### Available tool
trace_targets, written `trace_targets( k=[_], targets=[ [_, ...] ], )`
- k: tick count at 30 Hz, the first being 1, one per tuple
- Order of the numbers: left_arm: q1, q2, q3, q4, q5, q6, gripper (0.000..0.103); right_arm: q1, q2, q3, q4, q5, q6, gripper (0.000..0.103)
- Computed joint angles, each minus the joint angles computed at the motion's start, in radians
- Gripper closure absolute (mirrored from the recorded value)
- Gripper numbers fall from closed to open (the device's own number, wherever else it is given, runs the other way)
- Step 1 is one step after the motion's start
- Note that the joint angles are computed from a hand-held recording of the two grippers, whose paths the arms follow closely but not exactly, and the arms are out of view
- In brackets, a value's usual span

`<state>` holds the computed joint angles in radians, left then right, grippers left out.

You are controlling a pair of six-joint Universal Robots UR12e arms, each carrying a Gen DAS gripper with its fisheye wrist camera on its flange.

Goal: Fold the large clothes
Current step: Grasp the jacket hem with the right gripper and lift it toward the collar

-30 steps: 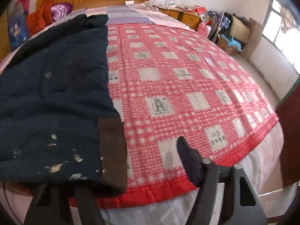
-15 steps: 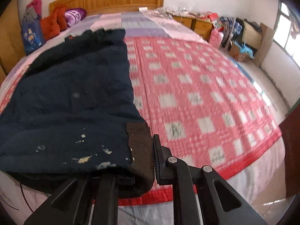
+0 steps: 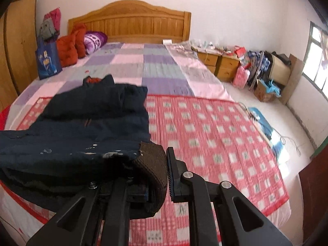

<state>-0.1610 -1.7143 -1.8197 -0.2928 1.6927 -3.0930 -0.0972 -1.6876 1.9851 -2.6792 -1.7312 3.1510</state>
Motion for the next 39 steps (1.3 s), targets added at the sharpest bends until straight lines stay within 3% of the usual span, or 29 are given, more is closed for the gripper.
trace_targets(
  k=[5,11,16,21,30,39],
  targets=[
    [-0.012,-0.035,0.093,-0.083,0.032,0.017,0.086,-0.020,0.046,-0.087,0.032,0.045,-0.008,0.089],
    [-0.021,-0.109,0.215,-0.205,0.062,-0.027,0.086,-0.046,0.127,-0.184,0.071,0.113,-0.033,0.089],
    [-0.013,-0.185,0.314,-0.243,0.055,-0.063,0.086,-0.048,0.227,-0.293,0.072,0.136,-0.055,0.089],
    [-0.002,-0.302,0.478,-0.308,0.028,-0.088,0.086,-0.035,0.358,-0.451,0.111,0.113,-0.049,0.089],
    [0.004,-0.574,0.921,-0.546,-0.004,-0.048,0.086,-0.014,0.608,-0.800,0.275,0.015,0.011,0.089],
    [-0.003,-0.901,1.429,-0.824,0.003,-0.057,0.086,-0.002,0.869,-1.145,0.452,-0.071,0.021,0.089]
  ],
)
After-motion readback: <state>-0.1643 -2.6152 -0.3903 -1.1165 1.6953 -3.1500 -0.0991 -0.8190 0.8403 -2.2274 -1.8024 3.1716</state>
